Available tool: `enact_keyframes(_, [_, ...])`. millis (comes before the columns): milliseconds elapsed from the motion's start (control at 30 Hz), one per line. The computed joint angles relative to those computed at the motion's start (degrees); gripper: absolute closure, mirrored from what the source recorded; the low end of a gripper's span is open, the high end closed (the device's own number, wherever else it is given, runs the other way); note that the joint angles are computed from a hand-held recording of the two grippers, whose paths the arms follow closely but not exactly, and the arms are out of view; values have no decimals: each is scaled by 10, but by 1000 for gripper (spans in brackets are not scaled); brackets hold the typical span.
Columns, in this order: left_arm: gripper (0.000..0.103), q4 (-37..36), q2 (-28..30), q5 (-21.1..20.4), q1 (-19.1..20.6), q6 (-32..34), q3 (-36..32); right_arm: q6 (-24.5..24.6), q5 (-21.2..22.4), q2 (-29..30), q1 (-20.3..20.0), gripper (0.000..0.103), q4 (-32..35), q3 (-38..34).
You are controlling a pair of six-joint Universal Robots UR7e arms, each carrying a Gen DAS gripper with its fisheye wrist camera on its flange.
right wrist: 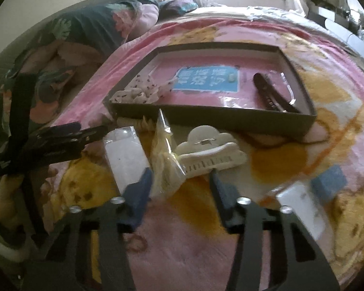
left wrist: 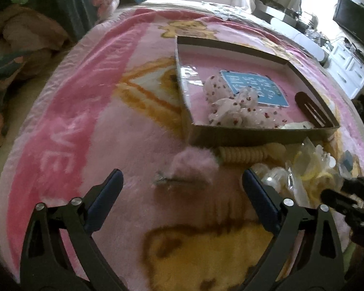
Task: Organize jewelry
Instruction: 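Grasp the pink pom-pom clip with the left tool while the right tool grasps the yellow-filled clear bag, then carry the pom-pom clip into the tray and release it while the right tool releases the bag there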
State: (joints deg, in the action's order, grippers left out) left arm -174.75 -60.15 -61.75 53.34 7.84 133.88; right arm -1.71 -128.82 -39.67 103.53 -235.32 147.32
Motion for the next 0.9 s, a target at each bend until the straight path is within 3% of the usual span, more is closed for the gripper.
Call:
enact_keyframes(100, [17,-2,14,-1,0,13,-9,-6,12,5,-4,84,-4,-5])
enact_keyframes(200, [25,-1,26,-11,4,17,-19,-17,13,14,-3,87,-24,-5])
enact_keyframes(267, [38,5,32,-24,9,21,-26,-15,21,14,-5,90,-34,1])
enact_keyframes(333, [42,2,35,-31,9,29,-27,-12,24,15,-2,92,-42,5])
enact_keyframes(433, [59,0,32,-46,8,43,-24,-8,13,16,9,94,-50,8])
enact_keyframes(533, [61,-14,31,-38,0,49,-15,-1,8,13,18,94,-65,17])
enact_keyframes(900, [63,-23,-42,-70,-33,36,32,9,-27,-14,45,94,-148,60])
